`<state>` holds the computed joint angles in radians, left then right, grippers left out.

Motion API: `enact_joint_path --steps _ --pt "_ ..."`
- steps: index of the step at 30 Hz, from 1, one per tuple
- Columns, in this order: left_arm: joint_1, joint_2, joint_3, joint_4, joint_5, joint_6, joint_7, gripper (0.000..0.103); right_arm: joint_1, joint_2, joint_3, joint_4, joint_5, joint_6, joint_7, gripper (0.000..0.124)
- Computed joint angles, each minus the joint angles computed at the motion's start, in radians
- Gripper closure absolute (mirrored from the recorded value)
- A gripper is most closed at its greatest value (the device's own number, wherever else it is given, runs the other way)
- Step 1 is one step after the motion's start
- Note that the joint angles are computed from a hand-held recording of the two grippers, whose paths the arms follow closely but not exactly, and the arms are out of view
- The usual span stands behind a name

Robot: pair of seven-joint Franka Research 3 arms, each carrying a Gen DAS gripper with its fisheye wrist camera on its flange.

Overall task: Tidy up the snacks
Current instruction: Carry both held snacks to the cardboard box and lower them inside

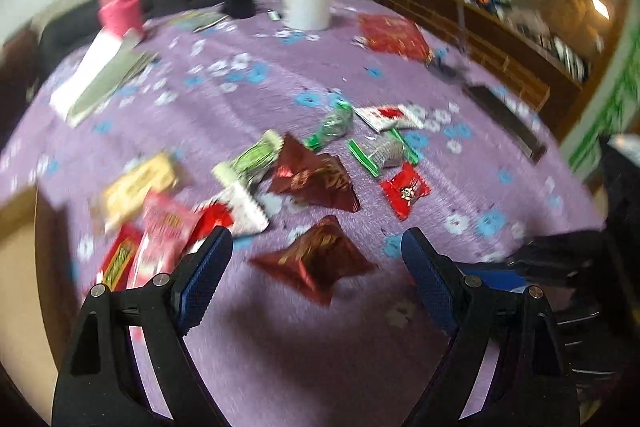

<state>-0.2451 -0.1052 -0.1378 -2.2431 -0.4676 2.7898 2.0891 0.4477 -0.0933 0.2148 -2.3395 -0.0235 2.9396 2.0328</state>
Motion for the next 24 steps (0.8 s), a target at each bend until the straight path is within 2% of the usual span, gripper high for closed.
enact_joint_path --steps 6,10,11,12,13,15,17,24 --pt "0.005 0.021 -0.018 0.001 0.086 -0.009 0.025 0.016 0.015 -0.002 -0.01 -0.012 0.069 0.024 -0.049 0.102" --pt "0.011 0.041 -0.031 0.012 0.145 -0.028 -0.009 0.018 0.013 -0.001 -0.008 -0.015 0.084 0.036 -0.057 0.102" --pt "0.011 0.045 -0.032 0.016 0.137 -0.034 -0.01 0.024 0.015 -0.001 -0.009 -0.017 0.093 0.039 -0.062 0.102" --pt "0.009 0.049 -0.027 0.026 0.094 -0.061 0.018 0.041 0.018 -0.004 -0.012 -0.021 0.106 0.043 -0.073 0.102" --pt "0.012 0.05 -0.028 0.027 0.078 -0.061 0.024 0.045 0.019 -0.004 -0.012 -0.023 0.115 0.048 -0.08 0.102" --pt "0.017 0.045 -0.033 0.02 0.091 -0.054 0.007 0.064 0.02 -0.004 -0.012 -0.026 0.128 0.056 -0.088 0.102" --pt "0.02 0.038 -0.035 0.014 0.102 -0.056 -0.016 0.067 0.022 -0.006 -0.013 -0.031 0.143 0.064 -0.1 0.101" --pt "0.008 0.022 -0.03 -0.009 0.063 -0.035 -0.024 0.067 0.041 -0.009 -0.024 -0.035 0.239 0.075 -0.175 0.101"
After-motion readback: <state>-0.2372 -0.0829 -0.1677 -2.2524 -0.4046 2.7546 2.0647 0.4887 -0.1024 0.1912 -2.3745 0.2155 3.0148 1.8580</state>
